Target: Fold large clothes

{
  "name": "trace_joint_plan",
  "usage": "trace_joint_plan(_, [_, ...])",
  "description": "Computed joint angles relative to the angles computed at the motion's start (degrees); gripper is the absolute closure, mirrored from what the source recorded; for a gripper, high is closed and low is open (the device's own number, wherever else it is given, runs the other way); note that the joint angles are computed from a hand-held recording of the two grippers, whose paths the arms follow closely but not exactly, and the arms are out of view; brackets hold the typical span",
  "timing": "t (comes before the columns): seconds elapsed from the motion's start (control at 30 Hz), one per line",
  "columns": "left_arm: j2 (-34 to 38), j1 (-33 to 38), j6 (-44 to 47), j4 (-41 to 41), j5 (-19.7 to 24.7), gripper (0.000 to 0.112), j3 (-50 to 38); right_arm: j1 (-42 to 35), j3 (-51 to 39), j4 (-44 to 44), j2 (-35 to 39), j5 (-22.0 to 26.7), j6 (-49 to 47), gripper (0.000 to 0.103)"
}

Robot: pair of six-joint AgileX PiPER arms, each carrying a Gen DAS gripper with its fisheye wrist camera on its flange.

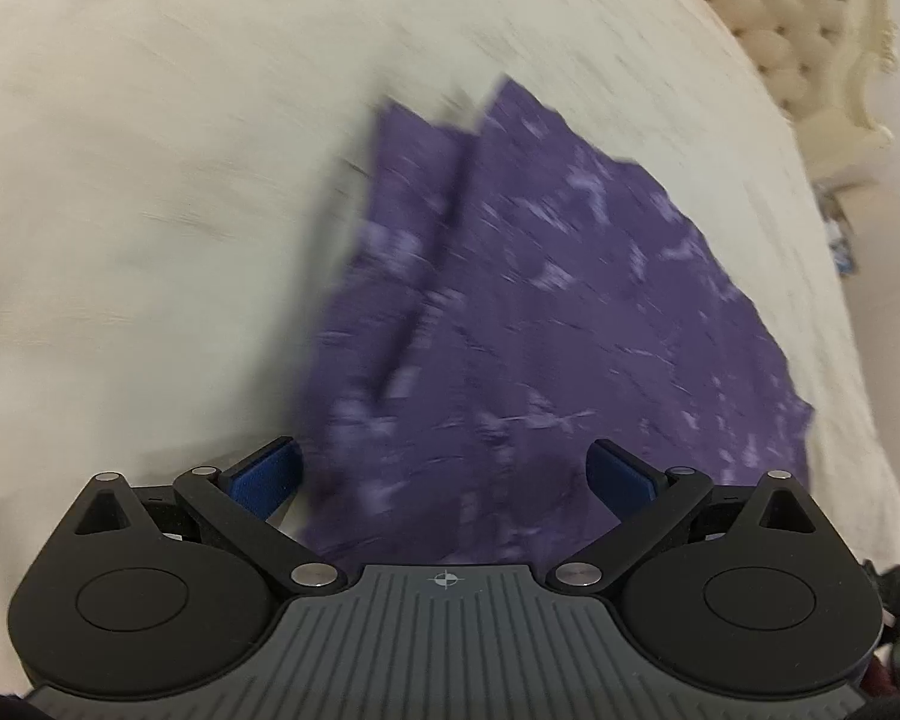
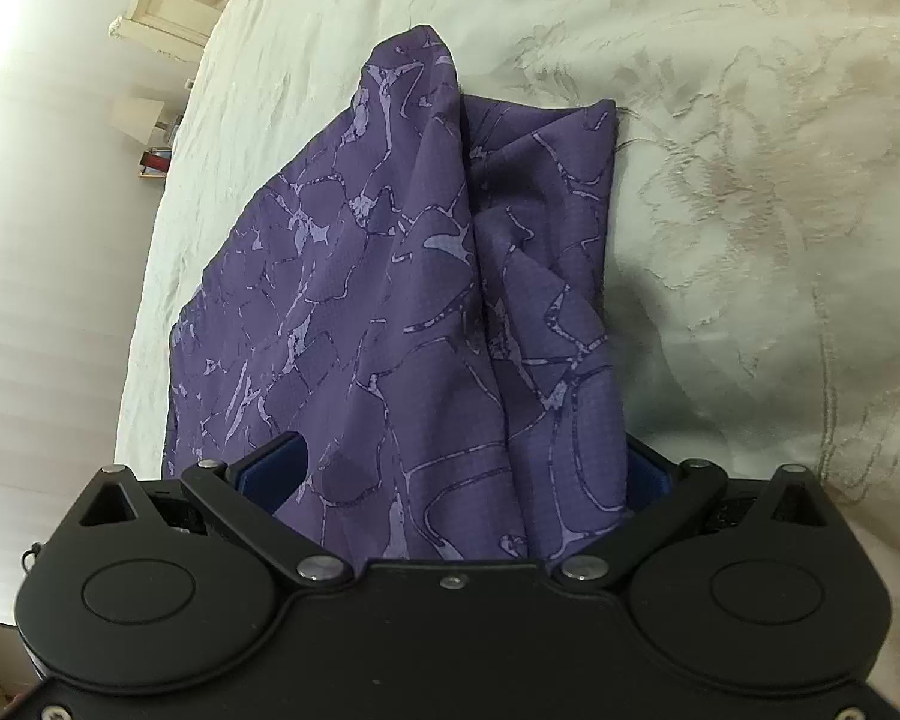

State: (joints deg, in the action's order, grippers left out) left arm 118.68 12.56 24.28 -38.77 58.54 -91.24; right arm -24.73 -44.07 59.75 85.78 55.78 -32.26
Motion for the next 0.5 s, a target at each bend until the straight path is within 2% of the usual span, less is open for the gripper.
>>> trace_joint_plan(0.2, [5.96,-3.43,-3.39,1.3,0.92,0.01,-7.76,0.13,-0.66,3.48,2.57,0.84,0.64,0.0])
trace_joint_plan(0.33, [6.07,-2.42,-5.97,-0.35,2.27,0.011,-7.68,-0.67,1.5,6.83,2.12,0.1,-0.41,0.0])
trace_joint_plan(0.4, [6.18,-2.08,-6.01,-0.67,3.59,0.016,-7.75,-2.04,2.77,7.41,1.48,1.35,-2.87,0.0])
trace_joint_plan(0.5, [5.79,-0.8,-4.43,-0.82,5.67,0.041,-7.77,-2.15,4.12,6.5,-0.65,1.55,-3.04,0.001])
